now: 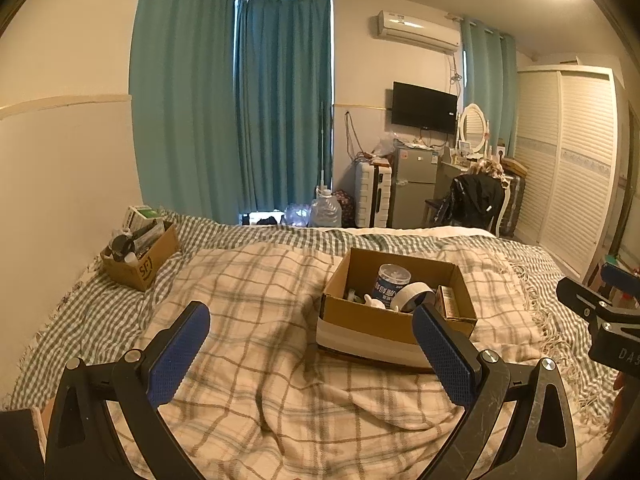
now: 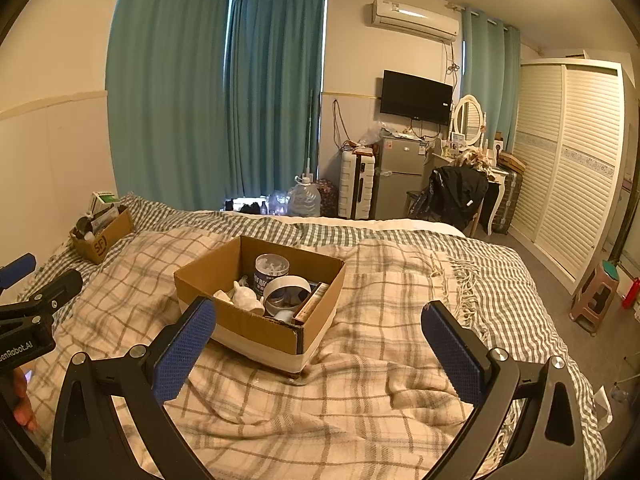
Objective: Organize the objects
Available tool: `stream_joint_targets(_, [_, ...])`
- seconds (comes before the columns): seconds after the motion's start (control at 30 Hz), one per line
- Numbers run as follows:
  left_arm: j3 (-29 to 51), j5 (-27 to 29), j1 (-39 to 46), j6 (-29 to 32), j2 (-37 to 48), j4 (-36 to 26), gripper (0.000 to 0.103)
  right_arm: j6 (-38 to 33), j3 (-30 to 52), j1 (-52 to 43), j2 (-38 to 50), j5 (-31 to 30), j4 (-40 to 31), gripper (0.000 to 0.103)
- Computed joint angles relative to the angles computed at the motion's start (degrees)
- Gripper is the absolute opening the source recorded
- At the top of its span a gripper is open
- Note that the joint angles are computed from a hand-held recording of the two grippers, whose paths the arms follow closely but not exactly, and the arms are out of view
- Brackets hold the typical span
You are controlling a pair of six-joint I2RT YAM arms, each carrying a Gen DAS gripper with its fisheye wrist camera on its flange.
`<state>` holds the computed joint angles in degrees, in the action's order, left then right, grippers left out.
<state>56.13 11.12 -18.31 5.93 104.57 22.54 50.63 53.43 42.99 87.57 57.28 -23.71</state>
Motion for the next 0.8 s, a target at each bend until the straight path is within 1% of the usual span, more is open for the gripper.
stream_joint_targets(0.37, [-1.2, -0.5, -0.7, 0.7, -0.6, 0.5, 0.103, 1.2, -0.4, 0.6, -1.0, 1.0, -1.0, 0.103])
stream_joint_targets(0.8, [-1.0, -1.0, -1.3, 0.7, -0.6, 0.2, 0.103, 1.3, -0.4, 0.5, -1.0, 0.6, -1.1, 0.103])
